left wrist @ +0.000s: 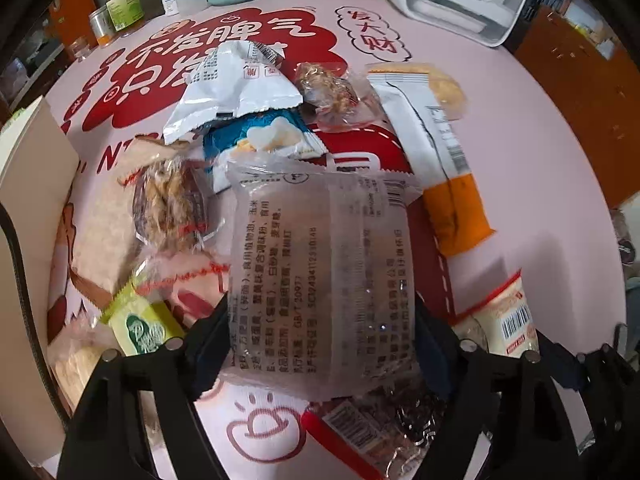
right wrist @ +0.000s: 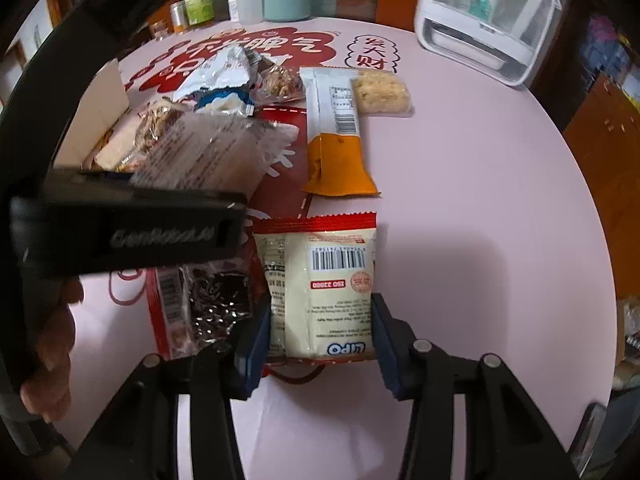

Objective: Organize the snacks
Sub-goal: 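Grasp the clear printed bread bag with the left tool while the right tool grasps the LIPO biscuit pack, then carry both packs into the white basket and open both tools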

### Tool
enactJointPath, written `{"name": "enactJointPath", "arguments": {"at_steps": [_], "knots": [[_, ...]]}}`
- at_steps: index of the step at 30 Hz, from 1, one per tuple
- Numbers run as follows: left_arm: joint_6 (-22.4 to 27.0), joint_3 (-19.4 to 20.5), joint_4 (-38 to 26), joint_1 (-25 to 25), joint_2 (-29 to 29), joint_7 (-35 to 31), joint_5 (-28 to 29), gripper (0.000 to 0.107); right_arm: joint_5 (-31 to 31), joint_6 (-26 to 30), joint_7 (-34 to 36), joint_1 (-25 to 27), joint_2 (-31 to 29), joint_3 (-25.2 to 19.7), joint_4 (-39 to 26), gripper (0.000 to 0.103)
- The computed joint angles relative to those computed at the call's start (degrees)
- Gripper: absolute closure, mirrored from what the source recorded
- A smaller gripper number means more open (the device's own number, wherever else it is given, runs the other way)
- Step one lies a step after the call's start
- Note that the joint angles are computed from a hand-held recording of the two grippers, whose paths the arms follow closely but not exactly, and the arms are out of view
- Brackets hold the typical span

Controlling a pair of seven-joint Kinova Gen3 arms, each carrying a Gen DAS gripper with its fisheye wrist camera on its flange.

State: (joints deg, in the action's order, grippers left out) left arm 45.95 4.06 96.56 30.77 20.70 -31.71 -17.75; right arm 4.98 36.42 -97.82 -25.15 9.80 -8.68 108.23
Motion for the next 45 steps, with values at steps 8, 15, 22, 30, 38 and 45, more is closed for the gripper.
{"name": "enactJointPath", "arguments": {"at_steps": [8, 15, 22, 30, 38, 45], "knots": [[-4.7, 0.8, 10.7, 0.9, -11.4, 6.0, -5.1, 0.031, 2.6, 1.2, -8.5, -2.0, -3.9, -0.1, 1.7, 0.056], [-0.7, 5.9, 16.8, -2.0, -23.7, 6.0, -7.5, 0.03, 8.8, 3.4, -18.1, -4.9, -8.9, -3.6, 1.4, 0.056], [8.7, 10.8, 20.2, -6.8, -35.2, 5.9, -8.6, 0.03, 14.4, 5.6, -22.9, -9.3, -11.6, -8.8, -2.9, 0.056], [21.0, 10.8, 20.5, -14.7, -48.3, 0.4, -8.9, 0.03, 15.1, 3.9, -22.3, -14.3, -9.7, -11.4, -10.7, 0.056], [24.1, 6.7, 21.1, -21.8, -55.2, -6.8, -10.0, 0.029, 15.9, 6.2, -21.0, -21.2, -3.7, -10.6, -19.7, 0.056], [21.0, 3.1, 21.9, -26.0, -55.4, -12.9, -8.6, 0.029, 16.9, 7.3, -21.2, -26.5, 0.6, -8.5, -27.5, 0.056]]}}
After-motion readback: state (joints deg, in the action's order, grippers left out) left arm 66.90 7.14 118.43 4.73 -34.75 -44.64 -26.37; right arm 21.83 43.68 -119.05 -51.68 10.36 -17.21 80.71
